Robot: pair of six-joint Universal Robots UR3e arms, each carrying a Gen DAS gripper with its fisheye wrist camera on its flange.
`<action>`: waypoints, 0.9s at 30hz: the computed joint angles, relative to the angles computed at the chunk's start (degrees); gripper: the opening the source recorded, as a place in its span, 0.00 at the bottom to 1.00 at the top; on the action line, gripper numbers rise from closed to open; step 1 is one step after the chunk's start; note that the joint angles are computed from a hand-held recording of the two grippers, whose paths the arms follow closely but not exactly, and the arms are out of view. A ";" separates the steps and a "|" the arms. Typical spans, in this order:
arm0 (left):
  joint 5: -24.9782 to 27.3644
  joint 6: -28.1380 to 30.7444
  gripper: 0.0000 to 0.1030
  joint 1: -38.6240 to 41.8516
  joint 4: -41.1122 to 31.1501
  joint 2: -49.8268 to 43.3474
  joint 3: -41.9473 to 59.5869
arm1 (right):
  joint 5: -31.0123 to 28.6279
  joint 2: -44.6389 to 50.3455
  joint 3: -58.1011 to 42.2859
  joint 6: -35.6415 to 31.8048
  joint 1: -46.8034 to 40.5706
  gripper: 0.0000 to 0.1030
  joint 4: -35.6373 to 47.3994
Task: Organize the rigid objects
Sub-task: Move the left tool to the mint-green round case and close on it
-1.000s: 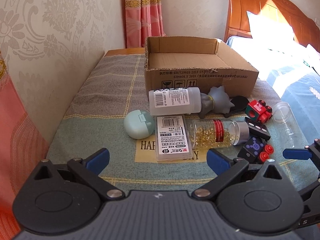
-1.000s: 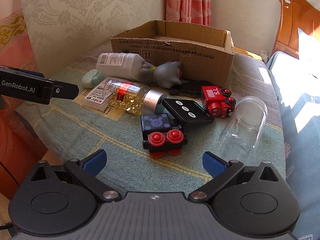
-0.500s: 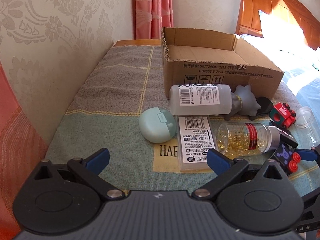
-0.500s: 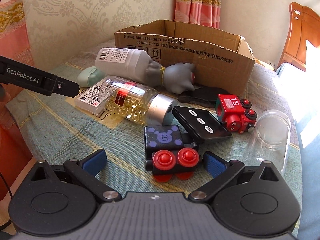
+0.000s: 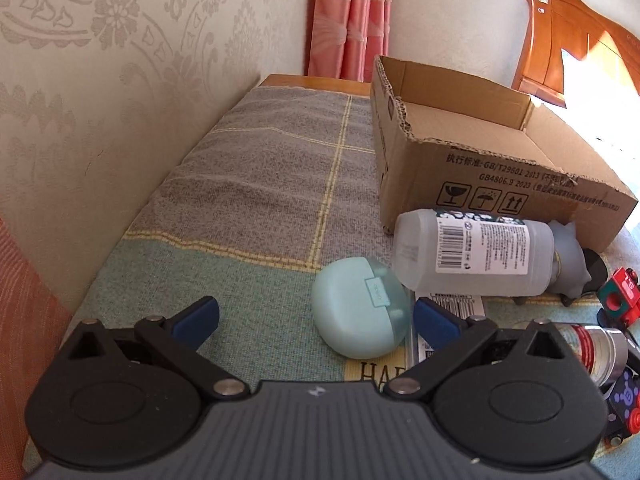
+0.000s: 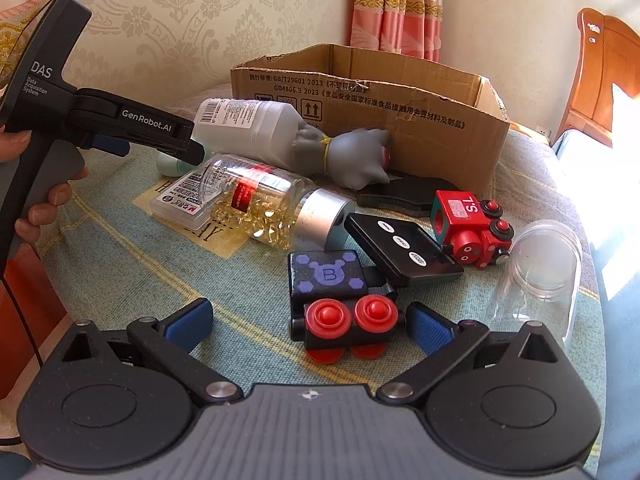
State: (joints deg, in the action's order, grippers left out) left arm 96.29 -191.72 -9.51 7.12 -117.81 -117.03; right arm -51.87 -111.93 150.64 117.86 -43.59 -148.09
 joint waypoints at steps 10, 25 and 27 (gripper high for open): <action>1.85 2.86 1.00 1.68 3.89 -0.60 -3.18 | -0.51 0.13 0.00 1.03 0.56 1.00 -0.81; -0.13 7.45 1.00 2.23 6.05 -1.52 -3.12 | 1.00 -1.87 1.54 -0.49 -1.14 1.00 0.28; -0.88 9.27 1.00 2.19 6.79 -2.15 -2.66 | 1.39 -2.27 1.76 -0.88 -1.52 1.00 0.66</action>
State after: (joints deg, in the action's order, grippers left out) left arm 95.41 -182.45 -7.32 13.91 -119.96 -119.69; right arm -50.48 -114.20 152.40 116.98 -45.11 -147.43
